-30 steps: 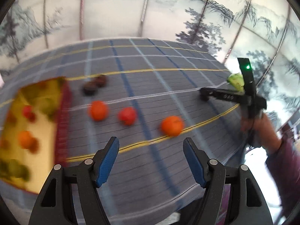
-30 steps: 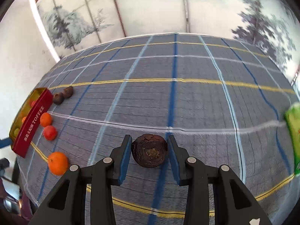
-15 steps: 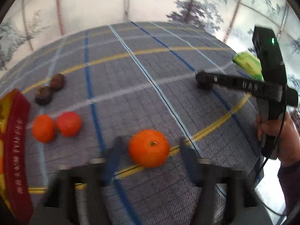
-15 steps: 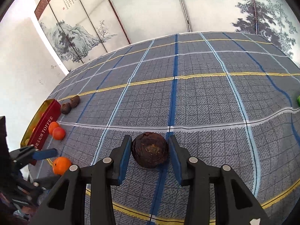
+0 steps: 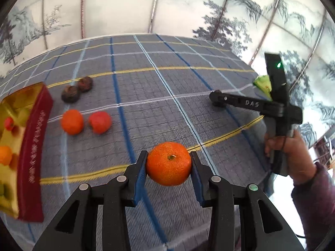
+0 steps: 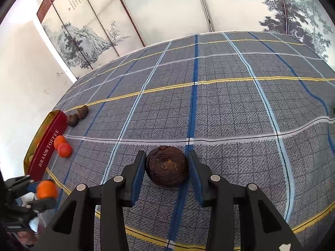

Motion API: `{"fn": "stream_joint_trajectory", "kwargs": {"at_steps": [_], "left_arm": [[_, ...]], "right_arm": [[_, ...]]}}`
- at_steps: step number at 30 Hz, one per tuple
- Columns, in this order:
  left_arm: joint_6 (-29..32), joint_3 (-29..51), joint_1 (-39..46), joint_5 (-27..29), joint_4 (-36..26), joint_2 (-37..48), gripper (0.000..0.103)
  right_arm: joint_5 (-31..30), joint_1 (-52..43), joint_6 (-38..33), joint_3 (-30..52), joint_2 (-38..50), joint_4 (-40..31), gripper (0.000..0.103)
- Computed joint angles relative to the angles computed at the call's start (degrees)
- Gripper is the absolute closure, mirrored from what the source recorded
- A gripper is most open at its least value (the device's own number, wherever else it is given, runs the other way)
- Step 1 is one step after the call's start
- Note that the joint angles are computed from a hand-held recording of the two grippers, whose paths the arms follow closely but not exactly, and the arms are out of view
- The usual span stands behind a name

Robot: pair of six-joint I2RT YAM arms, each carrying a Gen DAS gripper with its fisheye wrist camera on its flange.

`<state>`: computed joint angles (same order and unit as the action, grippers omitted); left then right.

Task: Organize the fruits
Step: 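Grasp an orange with the left gripper while the right gripper holds the dried fruit, then carry the orange over the gold tin and open the left gripper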

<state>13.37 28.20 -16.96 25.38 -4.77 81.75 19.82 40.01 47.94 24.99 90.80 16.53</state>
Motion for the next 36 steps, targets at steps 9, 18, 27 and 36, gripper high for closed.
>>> {"fn": "stream_joint_trajectory", "kwargs": {"at_steps": [9, 18, 27, 36], "left_arm": [[7.3, 0.0, 14.1, 5.9, -11.8, -10.5, 0.063], [13.0, 3.7, 26.6, 7.7, -14.3, -7.7, 0.063], [13.5, 4.7, 30.5, 3.8, -7.8, -4.5, 0.063], [13.5, 5.6, 30.5, -1.8, 1.1, 2.5, 0.063]], "right_arm": [[1.2, 0.7, 0.1, 1.3, 0.5, -2.2, 0.066], [1.8, 1.2, 0.2, 2.0, 0.9, -3.2, 0.066], [1.9, 1.3, 0.2, 2.0, 0.9, -3.2, 0.065], [1.8, 1.2, 0.2, 2.0, 0.9, -3.2, 0.065]]}}
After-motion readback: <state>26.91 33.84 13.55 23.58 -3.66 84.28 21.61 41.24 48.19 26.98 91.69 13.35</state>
